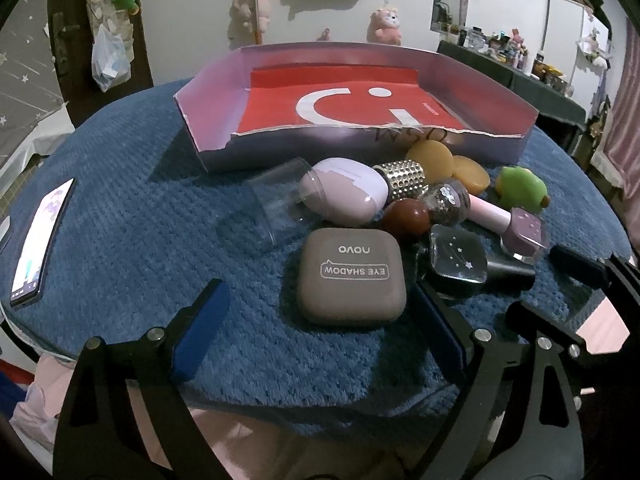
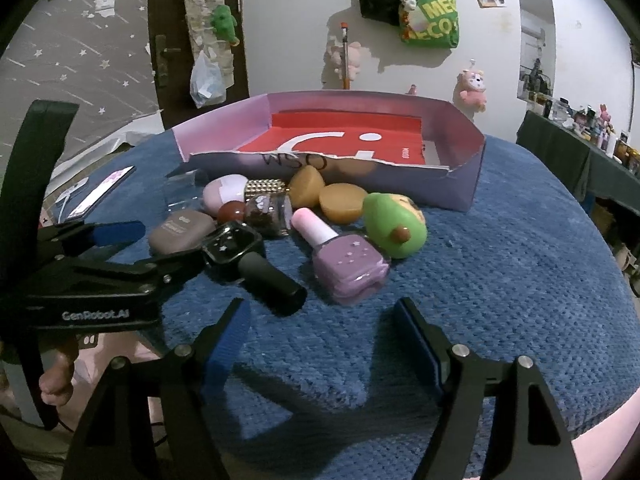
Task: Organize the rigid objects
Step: 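Grasp the grey eye shadow compact with the left gripper while the right gripper grasps the black star gadget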
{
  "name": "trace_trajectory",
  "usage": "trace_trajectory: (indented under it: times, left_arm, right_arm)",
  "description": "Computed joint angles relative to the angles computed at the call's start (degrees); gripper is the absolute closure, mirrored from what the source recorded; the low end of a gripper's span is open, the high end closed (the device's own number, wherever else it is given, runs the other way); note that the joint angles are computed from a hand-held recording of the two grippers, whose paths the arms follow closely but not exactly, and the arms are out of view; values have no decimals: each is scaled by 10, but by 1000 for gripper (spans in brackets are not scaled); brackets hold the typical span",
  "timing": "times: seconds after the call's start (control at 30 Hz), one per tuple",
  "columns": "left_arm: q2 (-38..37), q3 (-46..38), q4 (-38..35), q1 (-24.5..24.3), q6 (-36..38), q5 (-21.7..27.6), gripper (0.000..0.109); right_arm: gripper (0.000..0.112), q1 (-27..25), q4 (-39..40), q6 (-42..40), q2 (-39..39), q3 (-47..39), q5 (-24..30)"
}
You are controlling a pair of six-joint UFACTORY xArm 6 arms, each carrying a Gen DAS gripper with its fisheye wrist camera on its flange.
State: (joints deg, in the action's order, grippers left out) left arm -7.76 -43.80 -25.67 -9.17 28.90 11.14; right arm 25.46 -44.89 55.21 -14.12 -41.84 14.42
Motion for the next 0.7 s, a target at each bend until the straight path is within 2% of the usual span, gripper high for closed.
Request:
trace_trajectory:
  times: [0.2,0.27,0.33,0.53,0.63,0.7]
  left_arm:
    - [7,-15,93,11,-75,29,23]
    - [13,-19,53,7,-48,23,24]
    - [19,-23,14,2,-20,13,27]
    - [18,-26,87,5,-67,26,42]
    - [17,-31,80,6,-60,38,47]
    - [20,-35,26,4,-21,38,48]
  right_arm:
    - [44,0,-43,35,7,-3,-26]
    - [44,8,-2,-4,7,-4,-14]
    - [44,7,-20,10,10,-5,-22]
    - [44,15,27,-30,13,-6,-26]
    - [44,15,22,-29,20,-12,-30]
    - [44,16,15,-27,28,-20,-31]
